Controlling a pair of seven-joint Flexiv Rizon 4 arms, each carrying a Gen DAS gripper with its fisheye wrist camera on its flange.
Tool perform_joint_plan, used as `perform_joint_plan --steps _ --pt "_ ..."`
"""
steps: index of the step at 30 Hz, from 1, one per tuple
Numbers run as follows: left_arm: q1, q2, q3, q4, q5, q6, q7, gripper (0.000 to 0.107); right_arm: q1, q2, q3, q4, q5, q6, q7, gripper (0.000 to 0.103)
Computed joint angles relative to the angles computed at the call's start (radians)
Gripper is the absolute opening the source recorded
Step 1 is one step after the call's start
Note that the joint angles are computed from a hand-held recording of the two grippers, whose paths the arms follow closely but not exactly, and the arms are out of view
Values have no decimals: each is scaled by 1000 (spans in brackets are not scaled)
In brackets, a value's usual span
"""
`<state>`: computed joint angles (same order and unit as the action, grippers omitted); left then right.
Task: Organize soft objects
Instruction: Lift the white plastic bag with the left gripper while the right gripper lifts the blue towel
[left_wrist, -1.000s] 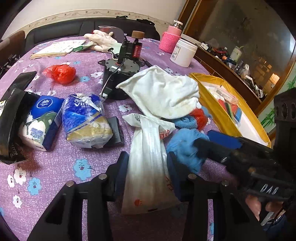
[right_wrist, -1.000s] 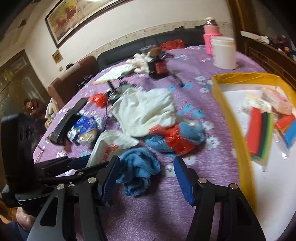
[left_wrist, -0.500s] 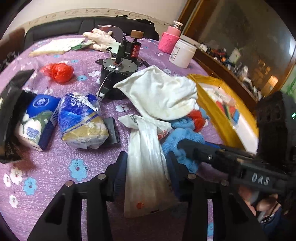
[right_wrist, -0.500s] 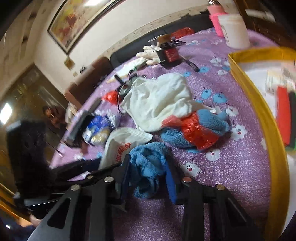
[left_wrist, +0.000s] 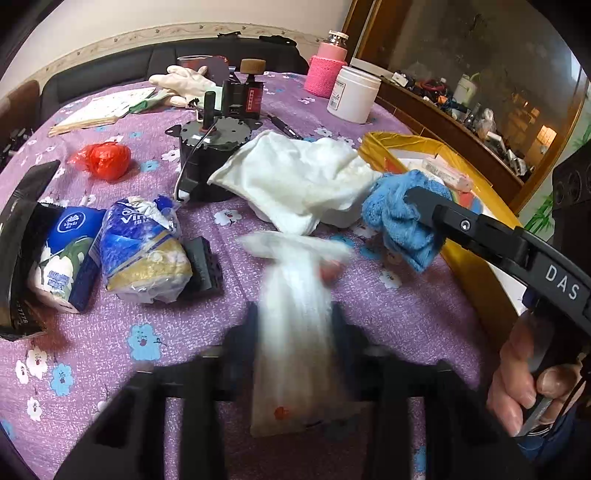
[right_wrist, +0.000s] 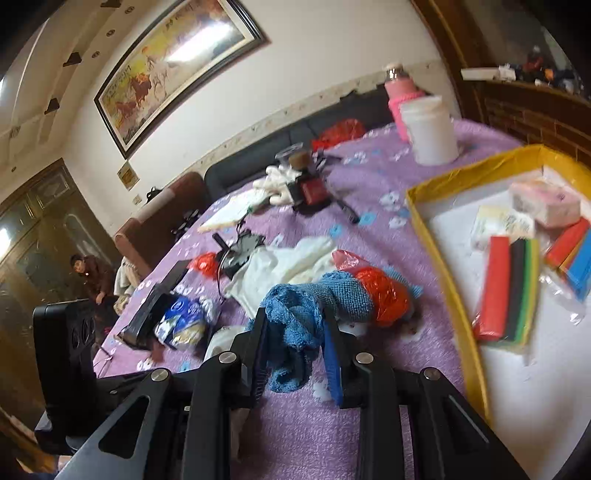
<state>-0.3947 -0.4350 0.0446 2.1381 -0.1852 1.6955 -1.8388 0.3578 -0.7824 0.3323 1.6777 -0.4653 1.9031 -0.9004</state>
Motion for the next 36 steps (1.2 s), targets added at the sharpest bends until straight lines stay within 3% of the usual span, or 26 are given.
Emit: perform_joint_plan --steps 3,9,12,16,26,36 --pt "81 7 -85 39 4 81 -3 29 19 6 -28 5 30 26 3 29" --pt "31 8 -44 79 -32 237 4 29 41 9 -64 9 53 60 7 29" --pt "111 13 -117 101 -15 274 -24 29 43 10 -69 10 50 61 8 29" --pt "164 12 -163 105 8 276 -47 29 22 3 -46 5 24 52 12 29" --pt "157 12 -157 101 5 258 -42 29 -36 -26 23 -10 -55 45 30 29" --pt "249 1 -233 93 80 257 -72 29 -124 -78 118 -25 -201 92 81 29"
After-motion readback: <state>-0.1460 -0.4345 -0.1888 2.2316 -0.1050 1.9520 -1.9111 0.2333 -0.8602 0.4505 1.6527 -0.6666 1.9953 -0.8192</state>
